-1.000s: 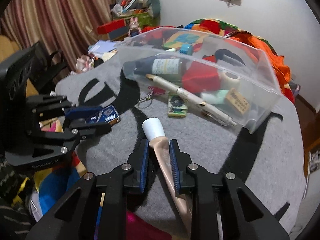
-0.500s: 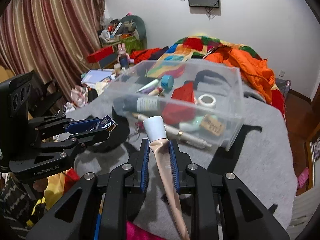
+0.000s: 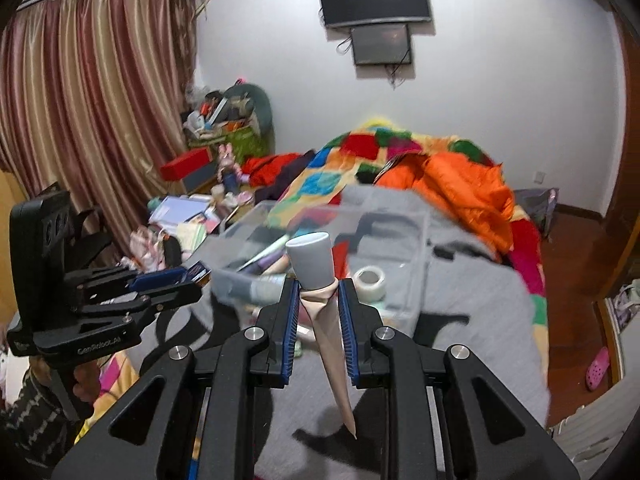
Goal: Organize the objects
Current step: 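Lower the foundation tube into the box with the right tool while the left lowers the Max box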
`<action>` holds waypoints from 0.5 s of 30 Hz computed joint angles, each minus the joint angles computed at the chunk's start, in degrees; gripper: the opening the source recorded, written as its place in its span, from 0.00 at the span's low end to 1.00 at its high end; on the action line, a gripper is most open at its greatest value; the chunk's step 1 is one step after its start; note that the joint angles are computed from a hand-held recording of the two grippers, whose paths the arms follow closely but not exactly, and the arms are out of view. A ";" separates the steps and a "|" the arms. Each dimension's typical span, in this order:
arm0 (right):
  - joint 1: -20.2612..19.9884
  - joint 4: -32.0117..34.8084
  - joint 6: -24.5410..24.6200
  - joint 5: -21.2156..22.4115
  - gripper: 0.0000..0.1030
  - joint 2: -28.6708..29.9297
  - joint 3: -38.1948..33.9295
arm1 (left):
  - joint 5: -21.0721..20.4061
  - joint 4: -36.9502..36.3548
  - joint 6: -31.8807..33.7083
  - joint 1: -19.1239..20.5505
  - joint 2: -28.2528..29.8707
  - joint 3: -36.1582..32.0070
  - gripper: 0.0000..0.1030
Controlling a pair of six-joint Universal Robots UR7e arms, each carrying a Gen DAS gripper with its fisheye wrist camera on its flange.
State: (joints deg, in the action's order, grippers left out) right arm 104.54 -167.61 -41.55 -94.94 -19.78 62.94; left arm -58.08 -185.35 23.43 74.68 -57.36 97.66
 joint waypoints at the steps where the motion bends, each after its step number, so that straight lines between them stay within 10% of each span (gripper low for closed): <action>1: 0.17 -0.63 0.03 -0.31 0.17 0.26 -0.56 | -0.13 0.03 -0.01 0.00 0.04 -0.33 0.26; 15: 3.14 -7.53 -3.76 -3.40 0.17 4.73 -8.22 | 0.52 2.78 0.78 1.20 1.80 -6.61 0.26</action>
